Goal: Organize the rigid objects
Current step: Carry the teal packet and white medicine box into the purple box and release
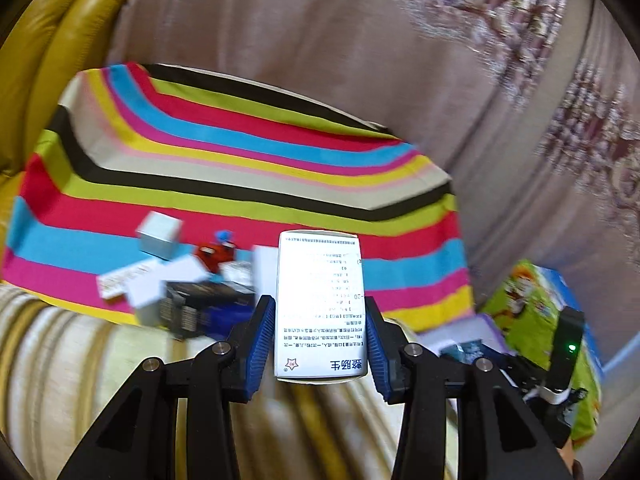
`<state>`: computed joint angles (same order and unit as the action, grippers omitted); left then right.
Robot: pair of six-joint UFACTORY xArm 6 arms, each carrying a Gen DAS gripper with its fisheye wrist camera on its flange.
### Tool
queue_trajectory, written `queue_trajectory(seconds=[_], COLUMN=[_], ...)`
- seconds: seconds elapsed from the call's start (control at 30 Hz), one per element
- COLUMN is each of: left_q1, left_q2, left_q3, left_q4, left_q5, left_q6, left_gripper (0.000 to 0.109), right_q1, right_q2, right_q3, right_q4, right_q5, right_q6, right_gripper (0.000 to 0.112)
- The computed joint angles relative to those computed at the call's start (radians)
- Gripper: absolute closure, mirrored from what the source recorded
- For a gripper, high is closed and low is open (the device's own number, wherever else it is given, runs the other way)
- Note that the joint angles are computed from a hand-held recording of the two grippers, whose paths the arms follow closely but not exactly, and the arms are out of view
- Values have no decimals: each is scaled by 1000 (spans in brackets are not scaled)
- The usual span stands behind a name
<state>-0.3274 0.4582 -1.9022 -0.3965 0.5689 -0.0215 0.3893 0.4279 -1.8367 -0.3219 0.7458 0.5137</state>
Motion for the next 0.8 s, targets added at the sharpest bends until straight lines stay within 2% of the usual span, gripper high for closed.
queue_trajectory(seconds=[0.27, 0.33, 0.63, 0.8], left_q1=[-69, -78, -111, -122], left_q2=[-2, 11, 27, 49], left_q3=[0, -13, -39, -73], left_q4=[-258, -302, -386, -460], left_q5=[96, 126, 187, 261], left_q6=[200, 211, 279, 341], left_gripper=[64, 64, 64, 62], right_q1=[-25, -37, -78, -86], right_q2=[-136, -170, -269, -283], right_q3=[167, 210, 323, 334], right_q4=[-76, -88, -132, -136], right_q5=[-4, -5, 7, 32], right_q6=[106, 135, 221, 253], right_gripper=[36, 36, 36, 36])
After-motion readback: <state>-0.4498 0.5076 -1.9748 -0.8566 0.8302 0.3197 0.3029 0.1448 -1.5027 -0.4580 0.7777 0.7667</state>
